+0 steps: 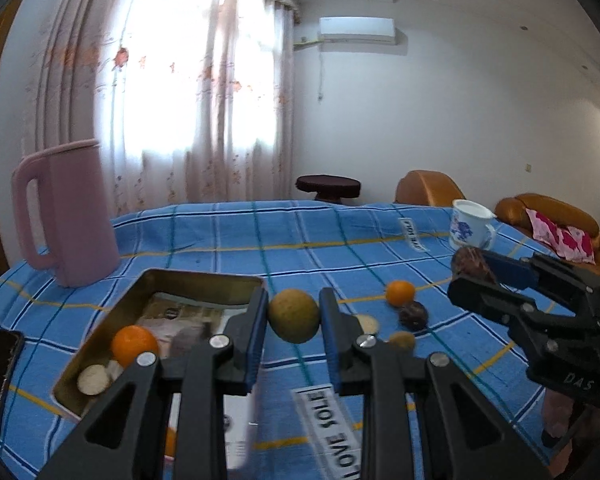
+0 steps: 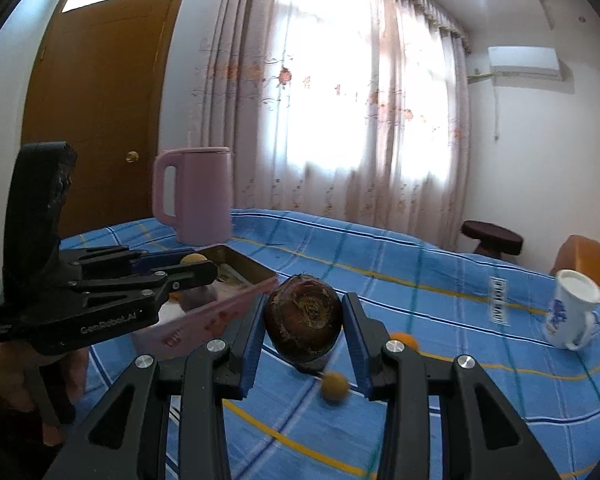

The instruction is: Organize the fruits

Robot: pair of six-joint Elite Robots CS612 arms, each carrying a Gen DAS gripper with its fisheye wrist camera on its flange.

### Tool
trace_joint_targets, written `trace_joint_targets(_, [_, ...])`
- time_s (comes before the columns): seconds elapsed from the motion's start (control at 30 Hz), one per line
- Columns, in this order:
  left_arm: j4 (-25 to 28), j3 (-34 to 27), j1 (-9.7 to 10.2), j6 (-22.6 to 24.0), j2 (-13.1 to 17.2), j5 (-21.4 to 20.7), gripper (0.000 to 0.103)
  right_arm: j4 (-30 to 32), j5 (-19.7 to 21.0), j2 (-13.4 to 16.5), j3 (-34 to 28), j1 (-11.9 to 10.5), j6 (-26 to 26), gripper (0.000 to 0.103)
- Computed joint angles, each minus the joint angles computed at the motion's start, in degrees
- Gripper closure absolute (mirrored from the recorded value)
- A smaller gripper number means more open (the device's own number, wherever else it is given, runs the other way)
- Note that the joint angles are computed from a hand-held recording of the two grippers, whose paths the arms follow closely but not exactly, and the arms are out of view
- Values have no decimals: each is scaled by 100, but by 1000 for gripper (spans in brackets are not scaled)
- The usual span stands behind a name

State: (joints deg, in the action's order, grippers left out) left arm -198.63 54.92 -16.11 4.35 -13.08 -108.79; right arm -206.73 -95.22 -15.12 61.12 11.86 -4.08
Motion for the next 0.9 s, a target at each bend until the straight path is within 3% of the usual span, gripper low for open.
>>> trace_joint_targets(0.4, [767,-447,208,-85,116,439,76,1256,713,407,-1178,104,64,63])
trace_joint_targets(0.67, [1225,-714,294,-81,212,541,76,2133,833,791,-2045,236,-189,63])
trace_joint_targets(0.9, [1647,-912,339,-78,296,520,76,2670,890,963,-2410,274,-231,63])
